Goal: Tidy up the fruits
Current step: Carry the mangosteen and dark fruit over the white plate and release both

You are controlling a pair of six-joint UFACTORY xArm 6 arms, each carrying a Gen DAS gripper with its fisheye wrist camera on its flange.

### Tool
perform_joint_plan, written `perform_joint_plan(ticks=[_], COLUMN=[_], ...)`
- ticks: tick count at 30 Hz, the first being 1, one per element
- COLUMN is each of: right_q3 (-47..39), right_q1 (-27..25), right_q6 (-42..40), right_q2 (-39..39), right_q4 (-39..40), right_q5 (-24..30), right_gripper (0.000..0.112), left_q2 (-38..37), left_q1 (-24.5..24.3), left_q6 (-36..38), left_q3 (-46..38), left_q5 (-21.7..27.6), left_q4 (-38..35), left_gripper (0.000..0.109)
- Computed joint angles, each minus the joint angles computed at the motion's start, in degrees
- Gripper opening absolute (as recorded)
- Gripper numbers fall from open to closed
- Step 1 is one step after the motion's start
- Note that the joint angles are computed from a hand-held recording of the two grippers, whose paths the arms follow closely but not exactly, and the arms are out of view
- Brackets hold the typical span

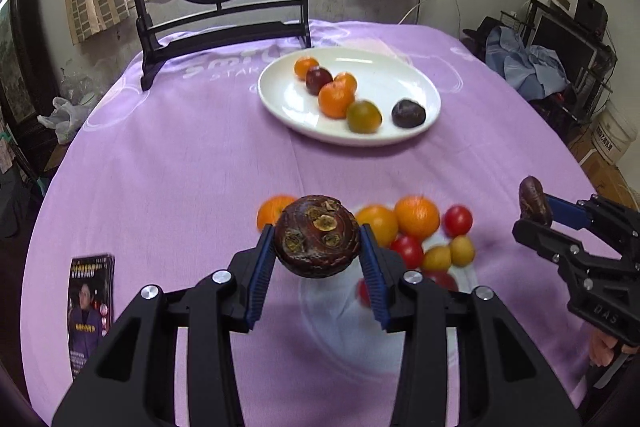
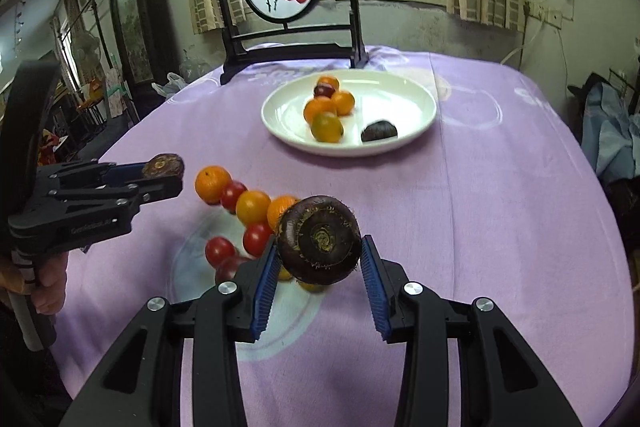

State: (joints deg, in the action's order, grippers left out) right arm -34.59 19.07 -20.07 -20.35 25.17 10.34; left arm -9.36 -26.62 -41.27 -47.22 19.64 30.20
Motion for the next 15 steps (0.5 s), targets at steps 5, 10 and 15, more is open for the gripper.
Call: perform_joint_plan(ticks=[5,10,15], right_q3=[-5.83,-11.93,-19.92], right_q1=[-0.62,-1.06,-2.22], right_q6=[1.71,4.44,9.45], right_q2=[4.97,11.68,20.09], right_q4=[-3.49,-7.66,-12.66], right_q5=[-1.16,-1.98,-0.55], right_gripper=[0.041,0.041,0.041], left_q2=[5.41,12.57,22.27], left_q1=[0.26,0.69,1.6], left_q6=[1.31,4.11,3.27], left_q3=[-7.4,-16.02,-27.18], left_q5=[1.01,2.77,6.93], left_q4=[0.05,-1.6,-1.5], left_gripper=[0.041,0.041,0.041])
